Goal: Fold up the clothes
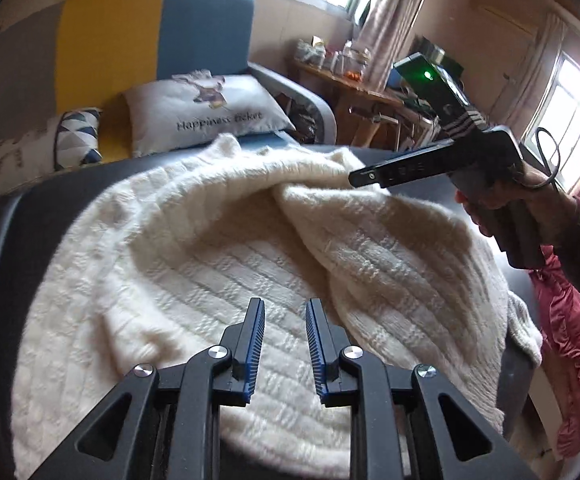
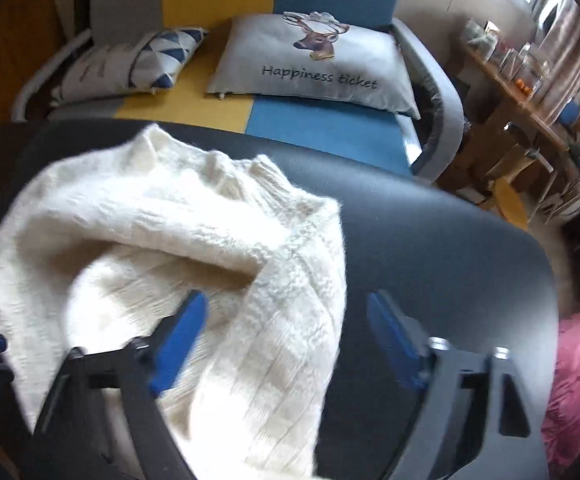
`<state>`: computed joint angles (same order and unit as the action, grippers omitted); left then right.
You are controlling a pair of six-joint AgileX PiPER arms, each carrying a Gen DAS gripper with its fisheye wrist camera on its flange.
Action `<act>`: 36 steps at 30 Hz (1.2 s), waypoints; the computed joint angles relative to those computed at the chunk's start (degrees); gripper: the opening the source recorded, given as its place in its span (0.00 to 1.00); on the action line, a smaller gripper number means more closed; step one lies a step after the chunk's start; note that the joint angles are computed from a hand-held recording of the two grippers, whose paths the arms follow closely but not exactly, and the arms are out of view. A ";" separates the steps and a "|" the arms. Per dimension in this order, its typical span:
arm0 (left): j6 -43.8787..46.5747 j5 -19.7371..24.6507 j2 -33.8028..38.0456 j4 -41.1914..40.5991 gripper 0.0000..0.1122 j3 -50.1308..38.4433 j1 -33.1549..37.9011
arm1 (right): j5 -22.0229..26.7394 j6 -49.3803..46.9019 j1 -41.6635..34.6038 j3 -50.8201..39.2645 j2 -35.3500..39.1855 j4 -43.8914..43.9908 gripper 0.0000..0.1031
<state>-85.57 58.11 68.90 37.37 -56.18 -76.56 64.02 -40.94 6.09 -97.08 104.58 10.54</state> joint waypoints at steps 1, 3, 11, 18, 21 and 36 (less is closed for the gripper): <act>1.02 -1.09 0.55 -1.01 0.19 0.19 1.06 | -1.08 0.78 0.88 0.98 -0.13 -1.35 0.62; 2.84 -2.61 1.73 -3.09 0.19 0.59 2.72 | -1.38 1.48 2.37 1.48 1.13 -3.89 0.19; 5.66 -4.34 4.29 -6.02 0.19 2.21 3.08 | -7.22 -1.56 0.29 5.05 -1.10 -3.49 0.13; 7.72 -3.43 4.58 -7.81 0.19 1.34 3.16 | -9.60 2.56 -2.35 -1.35 1.54 -11.41 0.11; 8.50 -4.05 4.16 -8.32 0.19 1.91 3.58 | -11.90 7.23 -2.25 -0.56 4.39 -18.13 0.06; 8.76 -1.96 3.00 -6.20 0.20 -1.36 0.88 | -2.13 -5.15 -7.54 -5.00 0.81 -1.14 0.18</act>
<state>-76.81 56.15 71.90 31.17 -57.54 -75.68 61.88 -46.09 -1.45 -102.07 105.39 9.40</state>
